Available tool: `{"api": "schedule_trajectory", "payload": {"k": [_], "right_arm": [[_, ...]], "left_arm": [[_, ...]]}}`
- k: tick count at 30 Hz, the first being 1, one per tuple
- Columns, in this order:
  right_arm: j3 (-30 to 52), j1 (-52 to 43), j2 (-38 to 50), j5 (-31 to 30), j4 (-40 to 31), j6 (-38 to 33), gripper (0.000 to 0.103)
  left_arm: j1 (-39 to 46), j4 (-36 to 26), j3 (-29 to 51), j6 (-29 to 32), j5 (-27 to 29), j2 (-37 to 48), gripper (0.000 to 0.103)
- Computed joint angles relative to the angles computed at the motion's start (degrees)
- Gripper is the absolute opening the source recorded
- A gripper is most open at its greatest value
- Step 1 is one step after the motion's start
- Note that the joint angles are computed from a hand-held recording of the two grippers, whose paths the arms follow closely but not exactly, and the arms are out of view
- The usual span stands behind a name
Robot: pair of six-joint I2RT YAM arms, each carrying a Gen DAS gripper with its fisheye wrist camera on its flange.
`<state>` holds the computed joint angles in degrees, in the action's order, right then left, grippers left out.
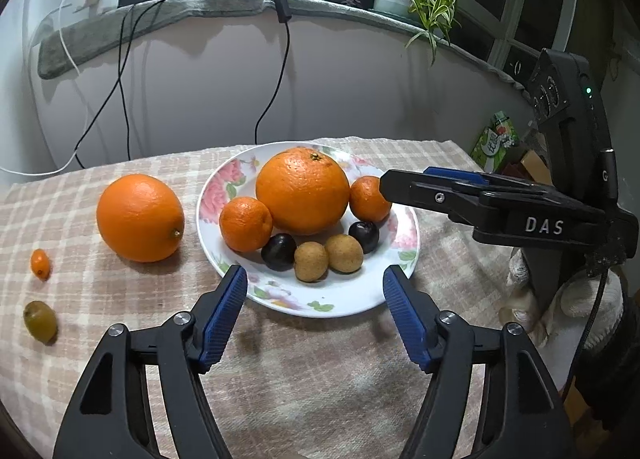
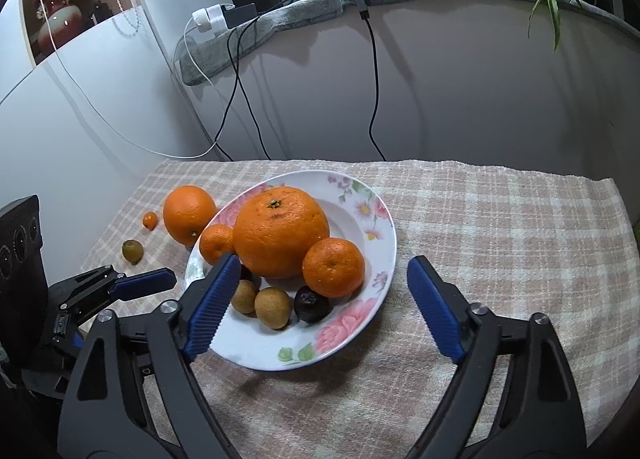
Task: Organize fruits
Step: 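Move the right tool to the large orange and grasp it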
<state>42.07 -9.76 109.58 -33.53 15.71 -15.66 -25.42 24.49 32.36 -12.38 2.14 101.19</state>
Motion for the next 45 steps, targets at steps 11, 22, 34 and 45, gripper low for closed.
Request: {"api": "schedule_trajectory", "payload": {"k": [11, 22, 34, 45], "right_arm": [[-1.5, 1.0, -1.9, 1.4, 1.1, -0.4, 0.092], [-3.5, 1.0, -3.8, 1.0, 3.6, 1.4, 0.092], [-5.1, 1.4, -5.5, 0.3, 5.1, 3.1, 0.092], [-6.6, 7.9, -9.1, 9.0, 4.7, 0.3, 0.092]], "left_arm": [[0.1, -0.2, -0.7, 0.1, -1.4, -1.1, 0.078], [0.5, 1.2, -2.6, 0.4, -1.3, -3.2, 0.078], [1.8, 2.6, -5.0, 0.5, -1.0, -5.3, 0.078], [4.7, 3.5, -7.4, 0.9, 0.4, -7.7, 0.078]]}}
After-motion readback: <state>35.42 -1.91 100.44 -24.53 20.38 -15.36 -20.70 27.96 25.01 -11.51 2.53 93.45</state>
